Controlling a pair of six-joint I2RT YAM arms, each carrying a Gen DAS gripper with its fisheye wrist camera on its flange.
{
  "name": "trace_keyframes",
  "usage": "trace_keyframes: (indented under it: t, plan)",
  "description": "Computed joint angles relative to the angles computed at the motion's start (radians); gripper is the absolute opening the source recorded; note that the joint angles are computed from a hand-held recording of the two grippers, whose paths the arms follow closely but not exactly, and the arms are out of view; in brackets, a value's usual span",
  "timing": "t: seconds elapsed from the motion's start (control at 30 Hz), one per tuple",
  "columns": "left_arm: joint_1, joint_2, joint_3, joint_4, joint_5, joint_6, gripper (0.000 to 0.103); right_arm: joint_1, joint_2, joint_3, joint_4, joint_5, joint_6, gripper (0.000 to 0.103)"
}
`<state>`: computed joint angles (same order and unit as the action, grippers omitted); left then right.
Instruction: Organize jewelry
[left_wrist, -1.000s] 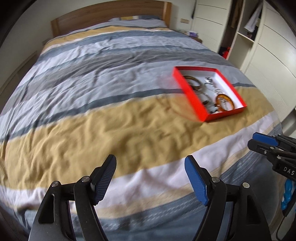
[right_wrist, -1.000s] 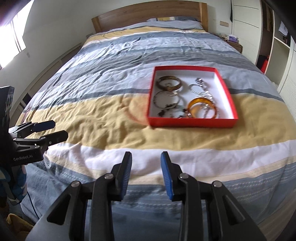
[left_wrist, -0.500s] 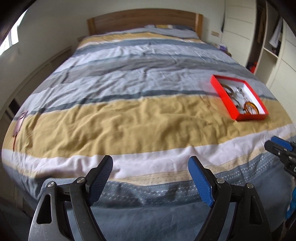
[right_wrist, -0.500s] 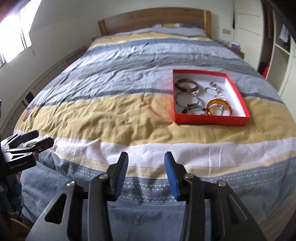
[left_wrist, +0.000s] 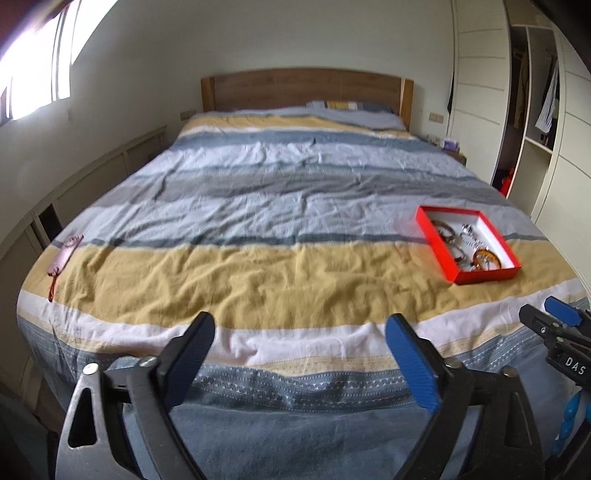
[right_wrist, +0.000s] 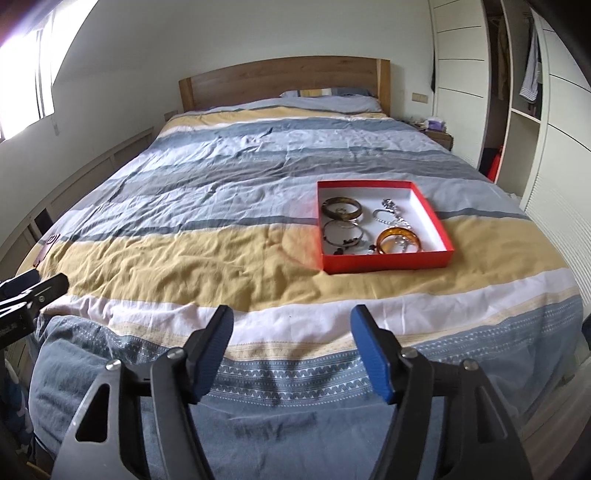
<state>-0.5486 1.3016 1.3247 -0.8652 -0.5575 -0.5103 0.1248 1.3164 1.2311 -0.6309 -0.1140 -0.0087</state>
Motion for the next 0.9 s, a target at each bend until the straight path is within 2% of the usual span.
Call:
trace_keyframes:
  t: [0.1, 0.37, 0.6, 0.9]
  plan:
    - [-0.043, -0.017, 0.006, 0.004, -0.069, -0.01, 0.1, -0.001, -0.024, -0.015, 0.007, 0.009, 0.001, 0.067]
    - [-0.075, -0.013, 0.041, -0.019, -0.129, -0.04, 0.102, 0.019, -0.065, -0.037, 0.034, 0.048, -0.008, 0.067]
    - [-0.077, -0.006, 0.037, -0.033, -0.138, -0.059, 0.102, 0.02, -0.065, -0.036, 0.03, 0.058, -0.006, 0.068]
    - [-0.041, -0.005, -0.001, -0.007, -0.091, -0.056, 0.102, 0.012, -0.041, -0.037, 0.028, 0.071, -0.007, 0.068]
